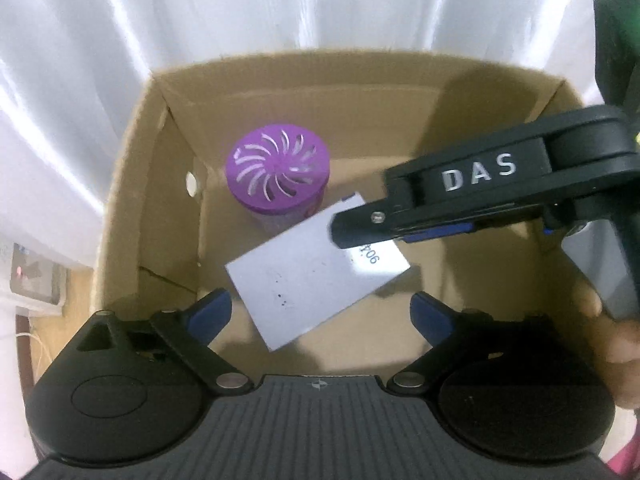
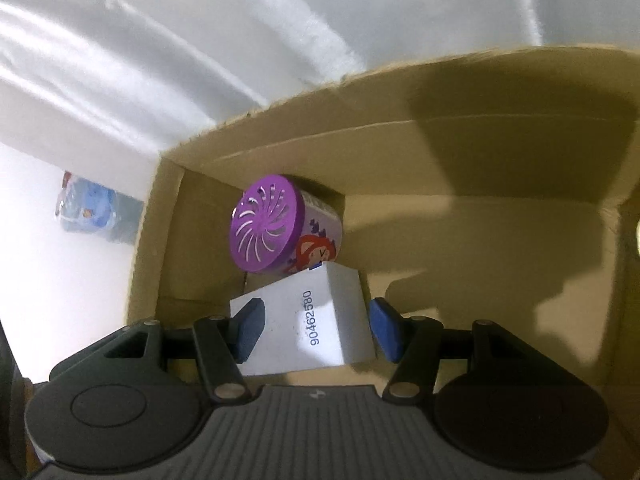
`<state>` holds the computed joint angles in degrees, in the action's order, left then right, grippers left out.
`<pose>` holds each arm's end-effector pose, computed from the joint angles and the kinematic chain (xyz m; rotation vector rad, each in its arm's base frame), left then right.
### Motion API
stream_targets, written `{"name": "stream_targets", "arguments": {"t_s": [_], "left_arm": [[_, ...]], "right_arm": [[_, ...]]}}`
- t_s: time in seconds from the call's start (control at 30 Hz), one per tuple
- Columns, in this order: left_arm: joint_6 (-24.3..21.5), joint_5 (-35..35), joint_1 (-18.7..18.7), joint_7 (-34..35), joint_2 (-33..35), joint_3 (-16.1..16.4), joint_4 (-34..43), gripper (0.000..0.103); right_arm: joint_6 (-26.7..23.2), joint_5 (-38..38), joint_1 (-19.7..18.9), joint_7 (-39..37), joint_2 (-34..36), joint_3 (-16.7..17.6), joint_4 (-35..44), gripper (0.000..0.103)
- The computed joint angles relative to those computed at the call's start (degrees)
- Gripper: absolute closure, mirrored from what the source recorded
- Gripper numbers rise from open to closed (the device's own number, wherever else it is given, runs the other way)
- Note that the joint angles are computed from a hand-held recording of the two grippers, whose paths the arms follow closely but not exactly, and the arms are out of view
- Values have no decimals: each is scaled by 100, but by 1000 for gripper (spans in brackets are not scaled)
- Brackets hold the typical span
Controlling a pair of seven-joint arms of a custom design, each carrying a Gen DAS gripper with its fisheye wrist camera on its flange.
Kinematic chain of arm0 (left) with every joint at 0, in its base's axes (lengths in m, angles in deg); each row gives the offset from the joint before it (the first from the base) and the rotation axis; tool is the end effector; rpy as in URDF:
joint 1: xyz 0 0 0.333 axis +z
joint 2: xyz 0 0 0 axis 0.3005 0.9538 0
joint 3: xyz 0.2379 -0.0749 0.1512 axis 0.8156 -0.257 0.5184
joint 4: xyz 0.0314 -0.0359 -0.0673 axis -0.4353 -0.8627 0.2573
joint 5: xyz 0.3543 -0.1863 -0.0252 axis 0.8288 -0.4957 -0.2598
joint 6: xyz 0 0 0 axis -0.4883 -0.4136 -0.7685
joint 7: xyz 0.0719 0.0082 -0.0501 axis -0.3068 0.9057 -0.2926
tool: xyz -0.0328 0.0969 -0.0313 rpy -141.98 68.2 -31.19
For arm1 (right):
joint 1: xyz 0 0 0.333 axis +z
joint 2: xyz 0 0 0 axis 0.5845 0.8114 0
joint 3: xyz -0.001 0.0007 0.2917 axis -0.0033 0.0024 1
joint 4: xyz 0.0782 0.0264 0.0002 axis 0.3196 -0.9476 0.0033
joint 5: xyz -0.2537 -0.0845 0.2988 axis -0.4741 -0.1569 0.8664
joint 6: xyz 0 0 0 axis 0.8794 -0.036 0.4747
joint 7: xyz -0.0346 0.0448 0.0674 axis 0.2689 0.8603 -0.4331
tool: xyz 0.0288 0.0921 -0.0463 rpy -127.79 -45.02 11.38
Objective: Organize objects
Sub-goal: 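Open the right gripper to drop the white box into the cardboard box, then move the right gripper down onto the blue-and-white wet-wipes pack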
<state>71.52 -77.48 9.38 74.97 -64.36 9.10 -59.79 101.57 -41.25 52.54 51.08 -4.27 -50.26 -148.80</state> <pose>0.5485 -0.1728 0.5589 -1.2896 2.6217 -0.4969 0.5502 0.1965 0.5079 -1.1625 2.1092 0.1983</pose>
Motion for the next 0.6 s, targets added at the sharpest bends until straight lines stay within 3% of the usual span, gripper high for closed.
{"name": "stream_targets", "arguments": {"t_s": [0.13,0.17,0.2,0.3,0.43,0.6], "left_arm": [[48,-493,-15,142,-344,180,-189,6],[276,-612,62,99,-247,112,-100,6],[186,-791,-11,275,-350,245,-111,6],[513,-1284,101,706,-871,291,-548,5],[614,-1894,-85,1170,-1829,787,-1269,3],[744,-2208,-115,1219,-3194,1308,-2340,1]], "right_arm": [[330,-86,18,197,-464,46,-401,41],[458,-115,33,242,-673,75,-562,41],[553,-156,47,270,-844,101,-688,41],[911,-409,58,434,-1505,256,-1149,41],[1460,-615,131,567,-2490,511,-1861,40],[1991,-660,347,830,-3567,866,-2742,32]]}}
